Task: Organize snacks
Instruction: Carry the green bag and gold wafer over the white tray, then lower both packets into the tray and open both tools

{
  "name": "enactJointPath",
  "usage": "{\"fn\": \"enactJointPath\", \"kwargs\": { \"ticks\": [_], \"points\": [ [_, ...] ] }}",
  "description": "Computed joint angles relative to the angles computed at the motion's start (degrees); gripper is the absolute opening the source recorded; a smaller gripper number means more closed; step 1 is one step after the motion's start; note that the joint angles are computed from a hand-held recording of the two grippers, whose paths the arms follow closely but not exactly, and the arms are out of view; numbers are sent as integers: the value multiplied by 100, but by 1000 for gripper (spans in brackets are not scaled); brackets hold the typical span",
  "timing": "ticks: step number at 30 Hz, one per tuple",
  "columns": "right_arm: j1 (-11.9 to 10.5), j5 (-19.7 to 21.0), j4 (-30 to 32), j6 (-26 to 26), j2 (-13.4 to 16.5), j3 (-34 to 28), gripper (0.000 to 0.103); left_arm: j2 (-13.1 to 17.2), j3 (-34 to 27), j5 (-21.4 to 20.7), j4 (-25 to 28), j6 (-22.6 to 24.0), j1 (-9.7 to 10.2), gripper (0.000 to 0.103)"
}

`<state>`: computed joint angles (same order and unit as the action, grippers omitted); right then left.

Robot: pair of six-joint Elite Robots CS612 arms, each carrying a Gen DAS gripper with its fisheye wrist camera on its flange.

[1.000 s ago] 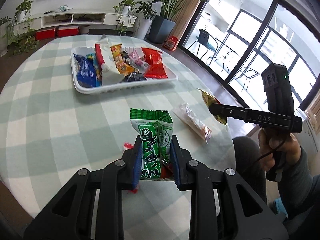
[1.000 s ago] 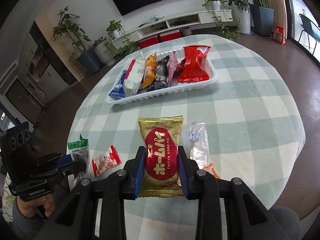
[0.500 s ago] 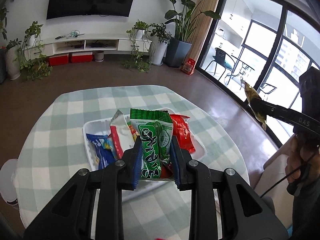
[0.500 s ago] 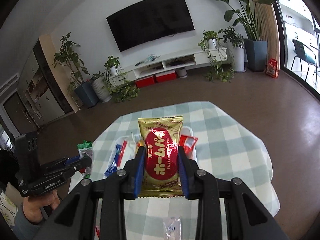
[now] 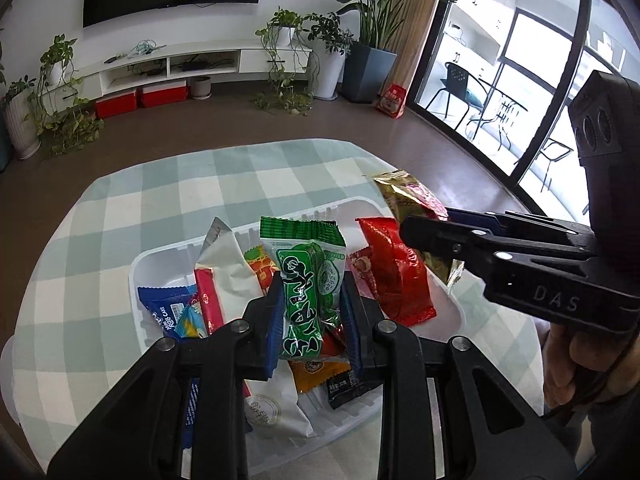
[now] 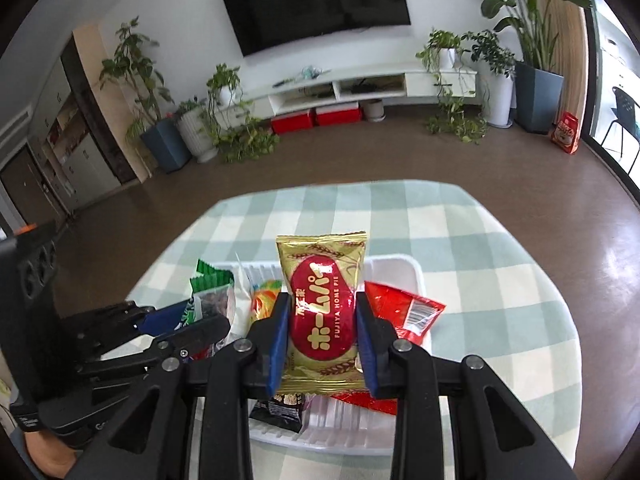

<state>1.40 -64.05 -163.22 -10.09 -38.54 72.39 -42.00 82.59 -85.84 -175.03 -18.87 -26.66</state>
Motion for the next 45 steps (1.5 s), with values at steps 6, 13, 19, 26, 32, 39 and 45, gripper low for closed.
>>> {"fn": "enactJointPath", "kwargs": {
  "ticks": [6, 13, 19, 26, 32, 39, 45],
  "points": [
    [133, -318, 444, -212, 260, -314, 33, 212, -186, -17, 215, -18, 52, 24],
    [210, -584, 711, -395, 436, -535, 33, 380, -352, 10, 412, -5, 76, 24],
    [219, -692, 819, -312, 575, -679, 33, 401, -378, 76, 443, 92, 56, 26],
    [230, -714, 794, -387, 619, -707, 34, 426, -386, 88, 404, 93, 47, 28],
    [229, -740, 786, -370, 611, -701, 35, 402, -356, 218, 367, 77, 30, 38],
    [218, -754, 697, -384, 561, -622, 36, 363, -314, 333, 361, 65, 17, 44],
    [201, -752, 565, -350, 494, -516, 43, 299, -219, 493, 260, -32, 18, 61]
  ]
}}
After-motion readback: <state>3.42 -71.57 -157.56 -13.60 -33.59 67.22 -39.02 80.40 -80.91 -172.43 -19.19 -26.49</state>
